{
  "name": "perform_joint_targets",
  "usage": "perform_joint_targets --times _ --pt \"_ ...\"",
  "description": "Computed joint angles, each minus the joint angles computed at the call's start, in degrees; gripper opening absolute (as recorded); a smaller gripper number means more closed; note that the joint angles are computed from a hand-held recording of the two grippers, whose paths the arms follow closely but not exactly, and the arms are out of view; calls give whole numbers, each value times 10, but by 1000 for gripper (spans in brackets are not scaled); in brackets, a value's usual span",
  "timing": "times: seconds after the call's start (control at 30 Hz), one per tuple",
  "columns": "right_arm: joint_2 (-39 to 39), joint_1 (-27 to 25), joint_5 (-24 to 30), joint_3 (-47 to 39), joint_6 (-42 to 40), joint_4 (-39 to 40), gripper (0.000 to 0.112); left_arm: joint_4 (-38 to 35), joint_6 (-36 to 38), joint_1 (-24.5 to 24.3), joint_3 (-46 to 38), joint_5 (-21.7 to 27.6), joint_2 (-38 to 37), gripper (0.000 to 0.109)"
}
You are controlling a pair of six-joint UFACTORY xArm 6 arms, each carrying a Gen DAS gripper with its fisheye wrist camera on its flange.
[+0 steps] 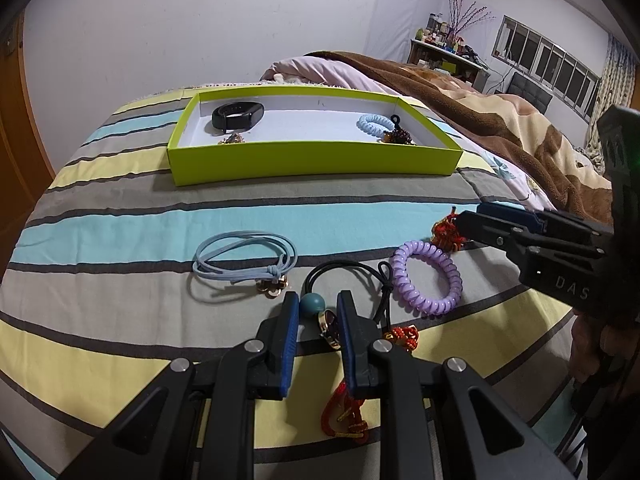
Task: Organize jewelry
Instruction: 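Grasp the teal-bead hair tie with the left tool while the right tool reaches the red ornament, then carry the teal-bead tie and red knot ornament into the green box, open both tools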
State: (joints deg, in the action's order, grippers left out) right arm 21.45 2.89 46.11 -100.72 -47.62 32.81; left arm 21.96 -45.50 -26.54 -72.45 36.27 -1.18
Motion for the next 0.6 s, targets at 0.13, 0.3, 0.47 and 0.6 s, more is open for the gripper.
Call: perform_joint_targets --times 0.13,0.3,0.47,0.6 --pt "-3 12 -9 5 -42 -11 12 -1 0 0 2 -2 -1 20" --pt "-2 17 -11 12 -57 -18 3 -3 1 0 -3 -1 2 20" --pt "-8 11 -9 17 -52 -2 2 -2 4 -1 -3 -2 2 18" --pt "-21 4 -8 26 -52 23 2 11 2 -2 1 -9 -2 15"
